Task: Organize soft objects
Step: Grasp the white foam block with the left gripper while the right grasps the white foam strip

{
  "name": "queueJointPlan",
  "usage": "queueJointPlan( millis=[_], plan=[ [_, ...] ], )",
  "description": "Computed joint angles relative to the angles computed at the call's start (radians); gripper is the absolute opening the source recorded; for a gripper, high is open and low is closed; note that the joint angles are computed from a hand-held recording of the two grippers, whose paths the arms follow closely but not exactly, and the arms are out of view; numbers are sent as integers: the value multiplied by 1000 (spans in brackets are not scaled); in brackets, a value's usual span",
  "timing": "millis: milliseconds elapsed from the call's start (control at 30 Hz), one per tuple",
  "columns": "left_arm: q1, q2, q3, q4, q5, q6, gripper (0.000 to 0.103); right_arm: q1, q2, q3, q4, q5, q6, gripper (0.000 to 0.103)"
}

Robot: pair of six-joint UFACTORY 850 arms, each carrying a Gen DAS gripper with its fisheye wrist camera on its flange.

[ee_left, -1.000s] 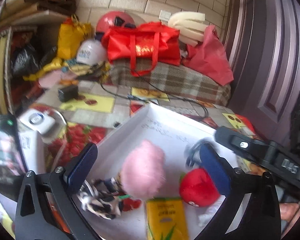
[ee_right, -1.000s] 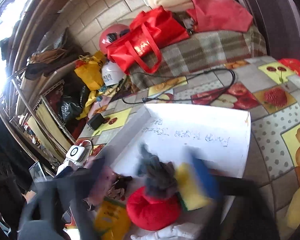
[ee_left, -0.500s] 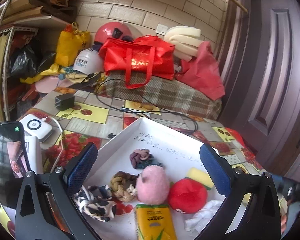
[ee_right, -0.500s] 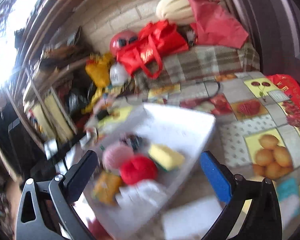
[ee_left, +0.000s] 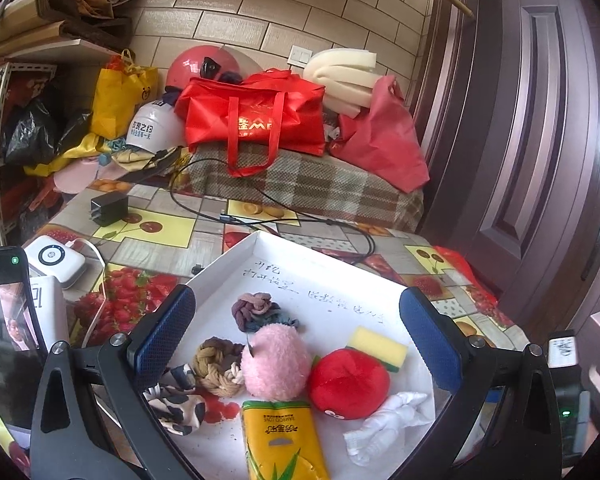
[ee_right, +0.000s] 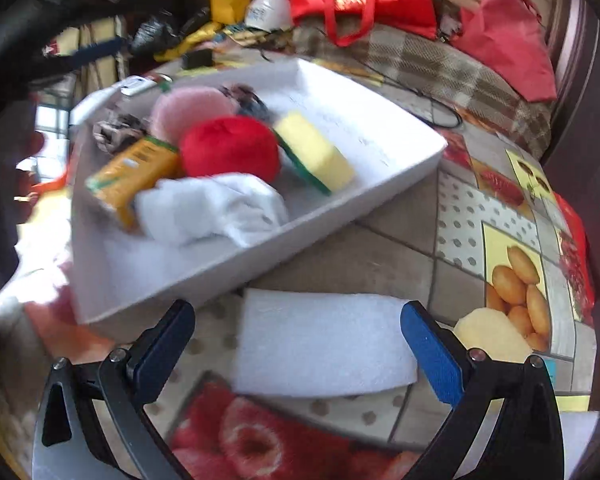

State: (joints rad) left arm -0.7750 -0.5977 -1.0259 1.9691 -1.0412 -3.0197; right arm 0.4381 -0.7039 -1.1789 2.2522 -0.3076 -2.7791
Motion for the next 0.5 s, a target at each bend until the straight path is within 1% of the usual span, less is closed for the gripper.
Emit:
queueJointPlan(
  millis=[33,67,100,133,167,233,300,333,367,400,433,500],
  plan=[
    [-2,-1,-2,2,-2,2,103,0,1,2,26,1,-32,103],
    [-2,0,-1,8,-1,1,103,-1,5,10,9,-4,-29,103],
    [-3,0,-2,13,0,2,103,-5,17,26,-49,-26,3,103],
    [-4,-1,-5,23,5,6,103,-2,30,44,-75,-28,8,103],
    [-5,-1,-6,32,9,9,103,2,43,66,-67,-27,-30,102],
    [-7,-3,-14,50,24,21,103,9,68,114,9,-37,-164,100],
    [-11,-7,-25,79,47,41,103,5,97,171,52,-64,-256,100],
    [-13,-9,-33,92,60,52,103,1,116,206,99,-84,-319,100],
    [-15,-10,-37,107,72,58,103,-6,131,233,109,-97,-340,100],
    [-16,-12,-45,139,97,68,103,-15,143,253,98,-112,-333,100],
    [-16,-15,-56,168,128,85,103,-31,160,282,93,-144,-329,100],
    [-13,-19,-77,221,201,143,103,-74,206,344,115,-236,-332,101]
  ],
)
